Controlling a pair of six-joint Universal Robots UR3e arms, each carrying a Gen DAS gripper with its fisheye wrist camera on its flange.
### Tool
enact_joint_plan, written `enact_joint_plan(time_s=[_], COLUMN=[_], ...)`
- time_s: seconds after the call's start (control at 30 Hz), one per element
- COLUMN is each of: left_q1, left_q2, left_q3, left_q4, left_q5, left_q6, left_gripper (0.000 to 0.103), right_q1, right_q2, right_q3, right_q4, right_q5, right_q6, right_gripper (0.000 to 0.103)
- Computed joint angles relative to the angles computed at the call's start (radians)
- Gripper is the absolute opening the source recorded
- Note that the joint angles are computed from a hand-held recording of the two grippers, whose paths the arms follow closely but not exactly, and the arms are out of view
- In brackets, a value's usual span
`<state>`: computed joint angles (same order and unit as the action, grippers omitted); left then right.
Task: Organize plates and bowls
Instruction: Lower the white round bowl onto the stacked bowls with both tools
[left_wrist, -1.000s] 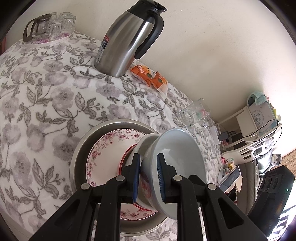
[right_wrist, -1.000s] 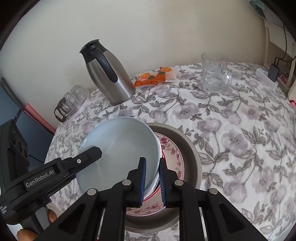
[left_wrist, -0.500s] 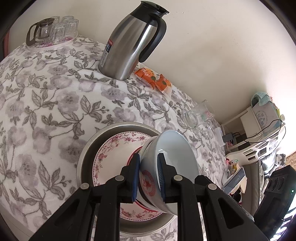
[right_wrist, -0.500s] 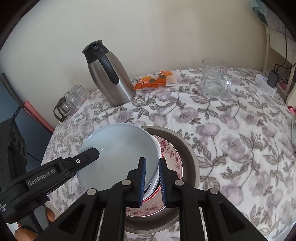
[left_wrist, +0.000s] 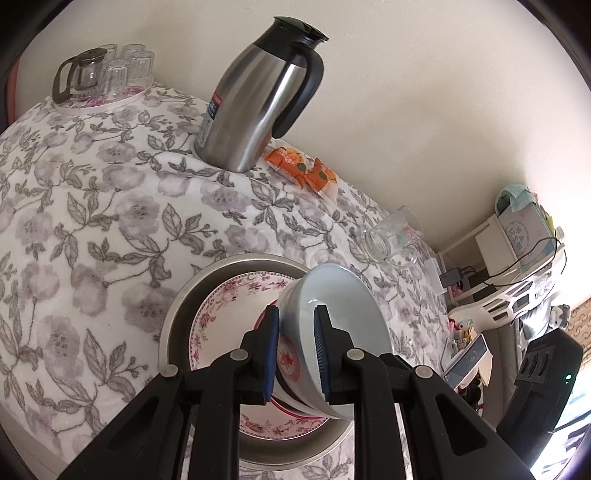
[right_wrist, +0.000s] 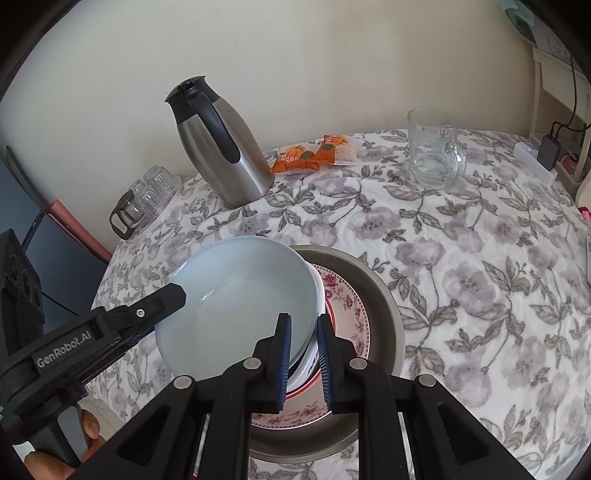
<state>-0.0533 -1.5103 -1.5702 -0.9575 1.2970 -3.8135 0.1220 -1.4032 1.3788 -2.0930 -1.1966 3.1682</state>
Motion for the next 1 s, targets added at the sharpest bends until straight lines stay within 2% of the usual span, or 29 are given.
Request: enact_joint_plan(time_s=[1.0], left_q1=[-0.014], left_q2=[-0.031], left_q3=[0.023], left_q4=[-0.037], left_q5=[-0.001], left_q6=[-0.005], left_gripper=[0.018], right_q1=[0.003], right_q2=[-0.018], right_q3=[-0.015], right_q4=[0.013], right_q5=[-0.007], right_q6=[0.010], right_gripper=[0.017])
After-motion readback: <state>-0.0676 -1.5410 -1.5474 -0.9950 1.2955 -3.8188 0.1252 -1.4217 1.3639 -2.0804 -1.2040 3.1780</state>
